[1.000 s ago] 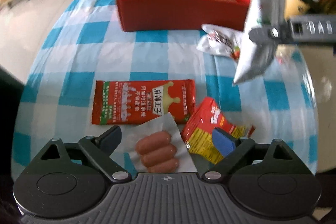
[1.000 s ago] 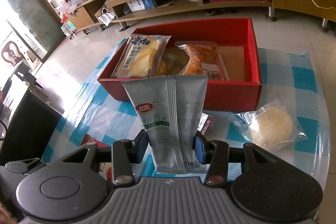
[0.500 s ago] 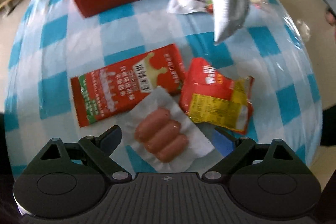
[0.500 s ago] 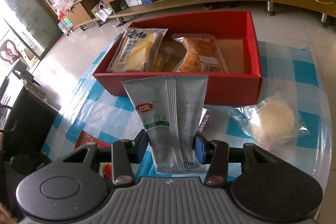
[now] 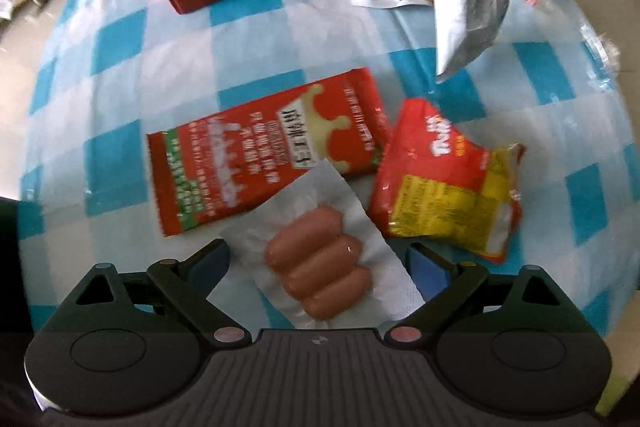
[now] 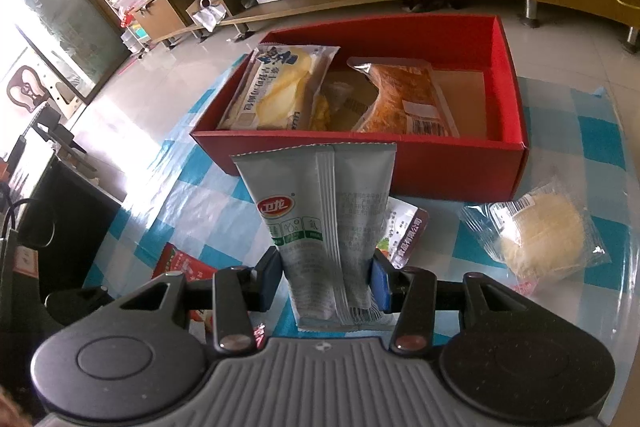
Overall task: Organize snacks
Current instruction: 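Lift the Weilong pack with the right gripper while the left grasps the sausage pack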
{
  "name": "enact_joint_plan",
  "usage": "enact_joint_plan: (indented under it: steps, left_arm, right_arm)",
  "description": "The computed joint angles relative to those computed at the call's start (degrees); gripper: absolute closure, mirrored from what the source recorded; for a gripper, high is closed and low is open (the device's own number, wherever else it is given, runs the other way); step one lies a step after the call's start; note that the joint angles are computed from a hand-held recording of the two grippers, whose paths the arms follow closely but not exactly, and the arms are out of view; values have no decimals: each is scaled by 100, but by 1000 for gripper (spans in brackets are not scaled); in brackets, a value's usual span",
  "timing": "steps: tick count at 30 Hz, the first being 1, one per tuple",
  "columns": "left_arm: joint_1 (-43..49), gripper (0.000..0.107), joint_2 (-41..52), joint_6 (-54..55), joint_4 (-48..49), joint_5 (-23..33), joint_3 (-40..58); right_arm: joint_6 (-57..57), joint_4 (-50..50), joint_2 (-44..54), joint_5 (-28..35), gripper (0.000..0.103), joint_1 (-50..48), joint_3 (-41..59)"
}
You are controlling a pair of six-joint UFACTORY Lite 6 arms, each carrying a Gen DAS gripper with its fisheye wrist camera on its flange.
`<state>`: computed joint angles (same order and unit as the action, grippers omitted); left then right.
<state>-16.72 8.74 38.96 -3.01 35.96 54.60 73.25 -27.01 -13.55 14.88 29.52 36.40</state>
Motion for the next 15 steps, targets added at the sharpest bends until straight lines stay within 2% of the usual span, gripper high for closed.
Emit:
enact_joint_plan:
  steps: [2, 6, 9, 11, 12, 13, 15]
  left_arm:
    - [-67, 10, -200, -188, 173, -199, -269]
    - [69, 6, -189, -550, -10, -92, -296]
    - [257, 4, -279, -997, -62, -277, -509]
    - [287, 9, -520, -1042, -119, -377, -739]
    - [275, 15, -624, -1039, -139, -416, -822]
    - [265, 26, -732, -996, -192, -414, -872]
    - [323, 31, -861, -782, -510, -220, -861]
  right_arm:
    - [5, -10, -27, -4, 59, 20, -7]
    - [-21, 18, -31, 32, 59, 49, 5]
    - [-2, 6, -26, 55, 59, 58, 10]
    - [-5, -11, 1, 45, 59, 55, 36]
    - [10, -28, 1, 41, 59, 57, 43]
    - [30, -51, -2, 39, 59, 61, 48]
    - [66, -95, -20, 36, 59, 74, 56]
